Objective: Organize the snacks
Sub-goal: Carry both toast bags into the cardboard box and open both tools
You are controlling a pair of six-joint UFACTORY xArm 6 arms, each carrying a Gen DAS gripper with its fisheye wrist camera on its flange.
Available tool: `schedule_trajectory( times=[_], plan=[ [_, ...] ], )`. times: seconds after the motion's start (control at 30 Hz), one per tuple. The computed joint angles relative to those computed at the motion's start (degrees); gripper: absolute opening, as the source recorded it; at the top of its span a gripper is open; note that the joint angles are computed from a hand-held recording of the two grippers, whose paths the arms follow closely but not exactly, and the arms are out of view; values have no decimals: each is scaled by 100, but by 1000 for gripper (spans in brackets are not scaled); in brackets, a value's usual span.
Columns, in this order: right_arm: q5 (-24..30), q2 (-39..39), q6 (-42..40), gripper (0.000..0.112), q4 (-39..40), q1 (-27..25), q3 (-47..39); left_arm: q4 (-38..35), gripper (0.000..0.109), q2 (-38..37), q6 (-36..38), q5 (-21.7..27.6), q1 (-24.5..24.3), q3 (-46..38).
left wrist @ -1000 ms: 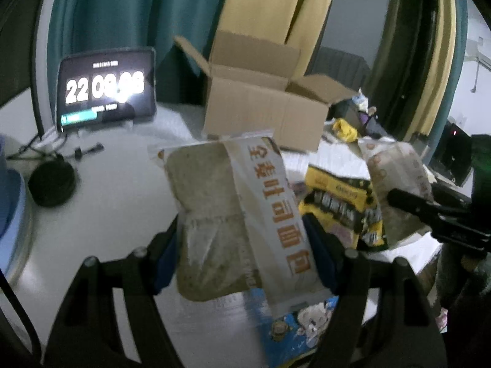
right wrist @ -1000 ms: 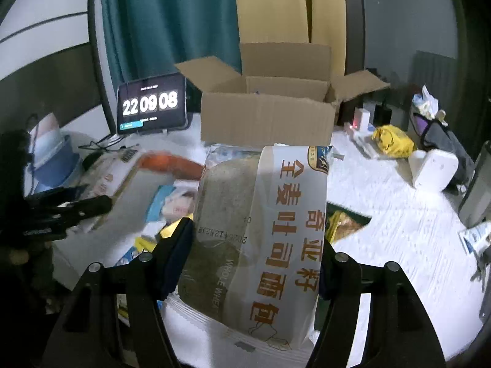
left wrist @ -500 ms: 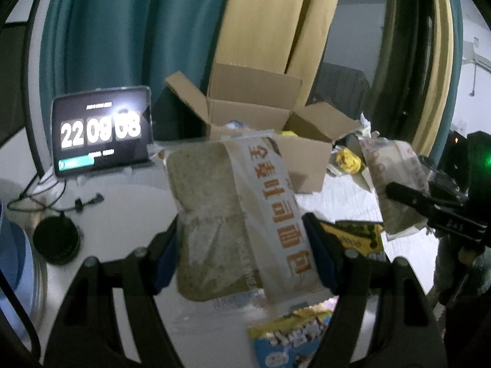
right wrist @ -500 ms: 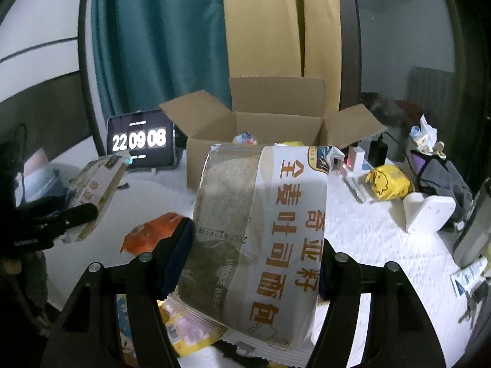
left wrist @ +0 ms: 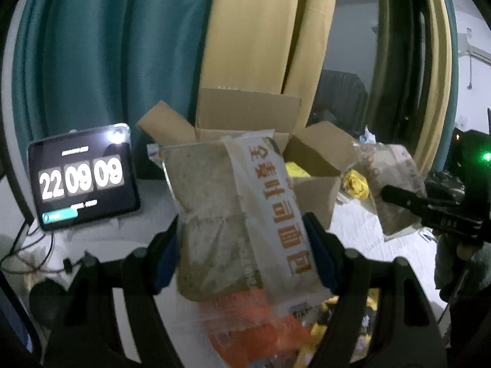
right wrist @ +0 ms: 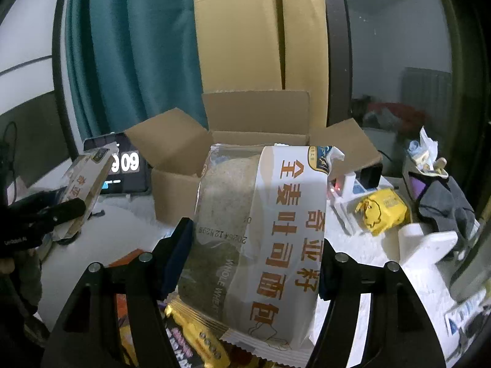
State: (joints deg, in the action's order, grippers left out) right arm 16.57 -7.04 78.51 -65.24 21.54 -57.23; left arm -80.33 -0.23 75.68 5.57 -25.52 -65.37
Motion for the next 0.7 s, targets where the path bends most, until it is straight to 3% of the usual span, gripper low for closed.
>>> schedule_trajectory(
  times=[0.7],
  plan=[
    [-715,1742,-1522,70,1196,-599,-1775,2087,75,1984,-1857,270,223,-2298]
  ],
)
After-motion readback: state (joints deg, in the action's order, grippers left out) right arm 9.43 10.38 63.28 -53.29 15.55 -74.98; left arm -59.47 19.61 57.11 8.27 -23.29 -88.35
